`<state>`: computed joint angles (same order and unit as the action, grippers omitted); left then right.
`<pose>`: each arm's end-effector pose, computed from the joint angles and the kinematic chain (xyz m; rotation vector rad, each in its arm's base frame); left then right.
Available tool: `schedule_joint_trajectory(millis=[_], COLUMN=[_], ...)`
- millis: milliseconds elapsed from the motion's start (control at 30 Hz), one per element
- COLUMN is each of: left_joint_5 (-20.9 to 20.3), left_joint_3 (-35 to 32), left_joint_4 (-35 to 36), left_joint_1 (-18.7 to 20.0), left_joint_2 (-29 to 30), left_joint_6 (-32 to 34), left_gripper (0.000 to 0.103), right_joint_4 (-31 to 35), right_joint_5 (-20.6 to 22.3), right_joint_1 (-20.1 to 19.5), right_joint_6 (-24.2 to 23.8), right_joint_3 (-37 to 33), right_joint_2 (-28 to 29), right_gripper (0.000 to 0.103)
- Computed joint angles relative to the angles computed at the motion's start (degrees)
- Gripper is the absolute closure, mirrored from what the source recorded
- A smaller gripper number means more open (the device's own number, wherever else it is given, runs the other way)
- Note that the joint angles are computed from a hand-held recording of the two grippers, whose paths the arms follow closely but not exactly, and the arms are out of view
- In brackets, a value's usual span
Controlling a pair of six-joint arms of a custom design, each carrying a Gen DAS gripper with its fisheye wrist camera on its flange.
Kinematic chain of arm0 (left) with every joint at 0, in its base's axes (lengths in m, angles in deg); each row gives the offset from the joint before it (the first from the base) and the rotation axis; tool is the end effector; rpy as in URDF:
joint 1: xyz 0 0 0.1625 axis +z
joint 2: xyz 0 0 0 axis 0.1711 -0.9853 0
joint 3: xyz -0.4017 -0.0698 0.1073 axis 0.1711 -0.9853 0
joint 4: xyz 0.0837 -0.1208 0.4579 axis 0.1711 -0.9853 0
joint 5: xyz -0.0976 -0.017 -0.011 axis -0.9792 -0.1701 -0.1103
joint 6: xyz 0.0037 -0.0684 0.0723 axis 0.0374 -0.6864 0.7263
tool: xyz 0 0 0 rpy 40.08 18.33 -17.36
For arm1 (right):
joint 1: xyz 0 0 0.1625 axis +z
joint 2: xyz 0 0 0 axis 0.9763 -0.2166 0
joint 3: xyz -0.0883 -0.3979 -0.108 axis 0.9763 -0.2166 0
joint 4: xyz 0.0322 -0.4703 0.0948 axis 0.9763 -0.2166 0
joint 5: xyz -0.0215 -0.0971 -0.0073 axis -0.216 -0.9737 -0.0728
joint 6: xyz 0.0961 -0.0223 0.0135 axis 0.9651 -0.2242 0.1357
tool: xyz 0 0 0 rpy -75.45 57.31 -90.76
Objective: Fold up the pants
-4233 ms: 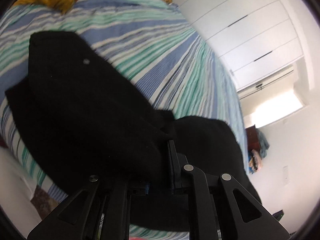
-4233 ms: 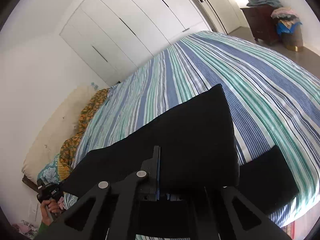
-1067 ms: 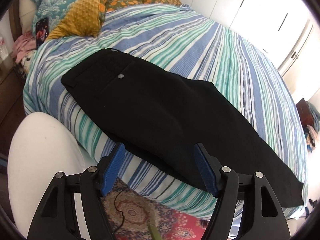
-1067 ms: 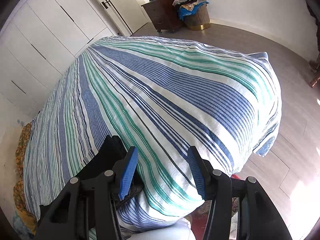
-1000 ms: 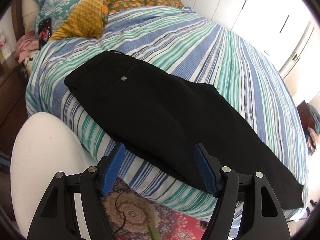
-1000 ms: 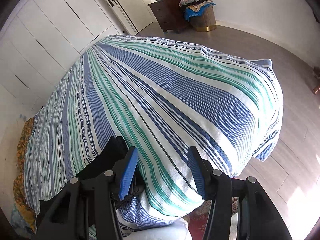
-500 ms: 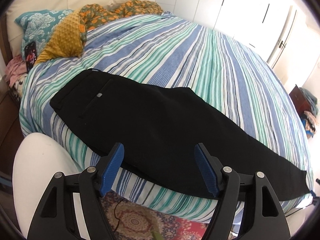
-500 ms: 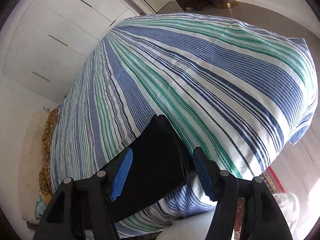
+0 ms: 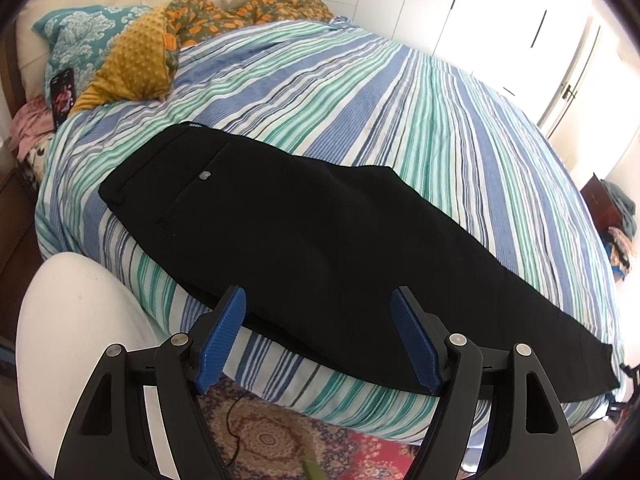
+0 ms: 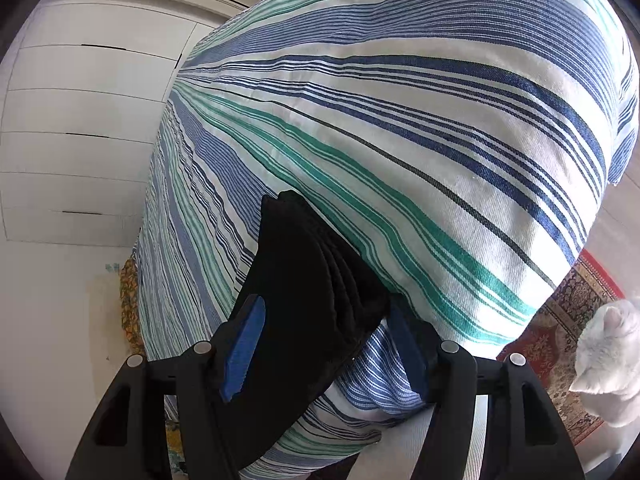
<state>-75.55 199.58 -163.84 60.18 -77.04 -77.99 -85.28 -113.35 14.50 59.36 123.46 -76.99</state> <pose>0.0316 -0.5596 0.4077 -0.4793 2.1042 -1.0945 0.1314 -0.7096 0.2505 -0.6485 -2.7892 0.9558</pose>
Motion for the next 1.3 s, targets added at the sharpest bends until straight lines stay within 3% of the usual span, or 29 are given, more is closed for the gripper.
schedule_joint_trajectory(millis=[133,167,267,300,400,500,533,567,600,667,700,767,867,1067,1167,1300], left_joint_5=[-0.30,-0.44,-0.65,-0.48,0.81,1.91,2.03,2.01,1.92,1.65,1.52,1.39,1.03,-0.57,-2.61,-4.65], left_joint_3=[-0.11,-0.24,-0.66,-0.67,-0.55,-0.50,-0.51,-0.56,-0.65,-0.83,-0.92,-0.94,-0.95,-0.40,0.26,1.12], left_joint_4=[1.72,1.94,2.21,1.92,1.02,0.82,0.86,0.93,1.15,1.45,1.48,1.49,0.90,-2.32,-3.74,-6.43], left_joint_1=[0.72,0.81,0.59,0.33,-0.57,-1.01,-1.03,-0.95,-0.87,-0.70,-0.62,-0.58,-0.38,0.90,1.77,2.38], left_joint_2=[-0.33,-0.15,0.67,0.95,1.56,1.76,1.80,1.80,1.82,1.95,2.06,2.15,2.28,2.12,1.47,0.50], left_joint_6=[-2.27,-2.44,-1.60,-0.86,1.76,3.00,3.05,3.02,2.87,2.72,2.79,2.93,3.35,3.96,3.95,4.59], left_gripper=[0.026,0.026,0.026,0.026,0.026,0.026,0.026,0.026,0.026,0.026,0.026,0.026,0.026,0.026,0.026,0.026], right_joint_4=[-0.26,1.61,6.09,6.01,3.56,2.40,2.51,3.56,6.37,16.36,19.45,18.90,11.01,4.90,1.58,-2.13], right_joint_5=[14.92,15.11,6.37,6.23,12.06,22.98,24.71,24.05,20.98,9.52,4.34,1.17,10.76,27.74,34.86,40.25], right_joint_1=[-2.73,-2.66,-1.29,-1.48,-3.34,-5.71,-5.75,-5.21,-4.49,-2.12,-0.73,0.91,1.20,4.68,7.17,10.59], right_joint_6=[-5.63,-6.57,-8.46,-8.61,-7.73,-8.52,-8.16,-8.36,-9.91,-13.70,-14.67,-15.13,-14.69,-10.48,-7.63,-4.84], right_joint_3=[0.50,-0.13,-3.03,-3.51,-3.79,-4.11,-4.50,-5.43,-6.43,-10.57,-12.05,-12.30,-9.02,-7.44,-9.31,-14.75], right_joint_2=[-0.74,-0.61,1.00,1.53,2.52,3.25,3.65,4.18,4.29,5.83,6.80,7.23,5.93,7.99,12.98,23.66], right_gripper=[0.041,0.041,0.041,0.041,0.039,0.039,0.039,0.042,0.054,0.083,0.085,0.088,0.090,0.090,0.089,0.089])
